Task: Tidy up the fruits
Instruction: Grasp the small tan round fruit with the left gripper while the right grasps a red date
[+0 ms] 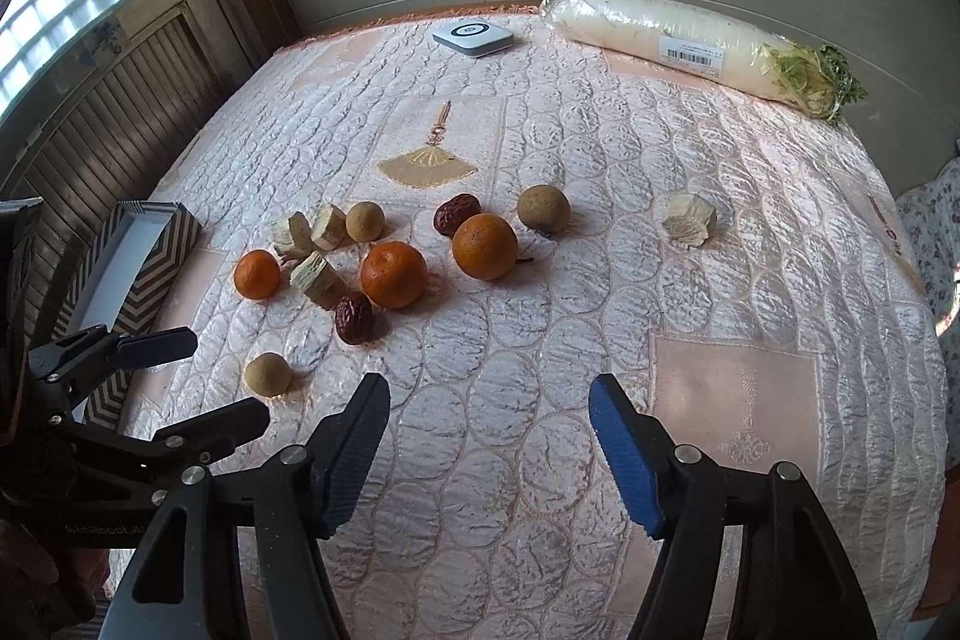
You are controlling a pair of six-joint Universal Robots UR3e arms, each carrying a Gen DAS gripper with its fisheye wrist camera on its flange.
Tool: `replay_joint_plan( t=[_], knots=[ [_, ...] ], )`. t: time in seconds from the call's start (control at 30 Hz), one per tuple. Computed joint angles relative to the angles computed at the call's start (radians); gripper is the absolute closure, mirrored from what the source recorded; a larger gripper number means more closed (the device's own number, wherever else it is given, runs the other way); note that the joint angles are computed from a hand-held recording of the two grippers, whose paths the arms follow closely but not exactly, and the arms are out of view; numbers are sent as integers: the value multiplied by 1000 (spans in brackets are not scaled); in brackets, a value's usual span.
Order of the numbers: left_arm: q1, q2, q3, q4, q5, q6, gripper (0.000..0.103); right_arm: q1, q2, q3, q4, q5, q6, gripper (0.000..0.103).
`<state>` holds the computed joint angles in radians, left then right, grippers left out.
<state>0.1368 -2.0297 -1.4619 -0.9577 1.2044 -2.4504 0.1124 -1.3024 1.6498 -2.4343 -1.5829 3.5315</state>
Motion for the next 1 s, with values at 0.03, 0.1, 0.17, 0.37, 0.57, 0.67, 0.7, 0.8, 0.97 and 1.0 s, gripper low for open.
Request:
replay_joint_plan(
  t=[0.03, 0.1, 0.17, 0.37, 0.57, 0.67, 0.7, 0.8, 0.97, 1.0],
  knots=[
    [-8, -11, 4, 17, 12, -6, 26, 1, 4, -3, 0, 5, -5, 43],
    [-19, -35, 21, 24, 29, -19, 41, 5, 17, -16, 6, 14, -14, 47],
    [-22, -59, 41, 16, 36, -34, 52, 8, 30, -26, 6, 28, -24, 51],
    [-16, -62, 32, 28, 29, -32, 79, 7, 66, -65, -3, 69, -52, 61],
    [15, -50, 40, 2, 19, -58, 79, 6, 164, -168, -5, 133, -86, 64],
    [27, -40, 40, -3, 18, -67, 79, 13, 234, -254, 27, 156, -117, 64],
    [29, -38, 41, -5, 19, -72, 79, 13, 256, -280, 41, 165, -125, 66],
    [41, -33, 46, -16, 15, -82, 79, 8, 313, -343, 70, 190, -143, 77],
    [57, -22, 39, -20, 20, -87, 79, 15, 358, -406, 96, 178, -165, 84],
    [60, -19, 39, -23, 19, -88, 79, 17, 360, -413, 102, 174, -169, 84]
  ],
)
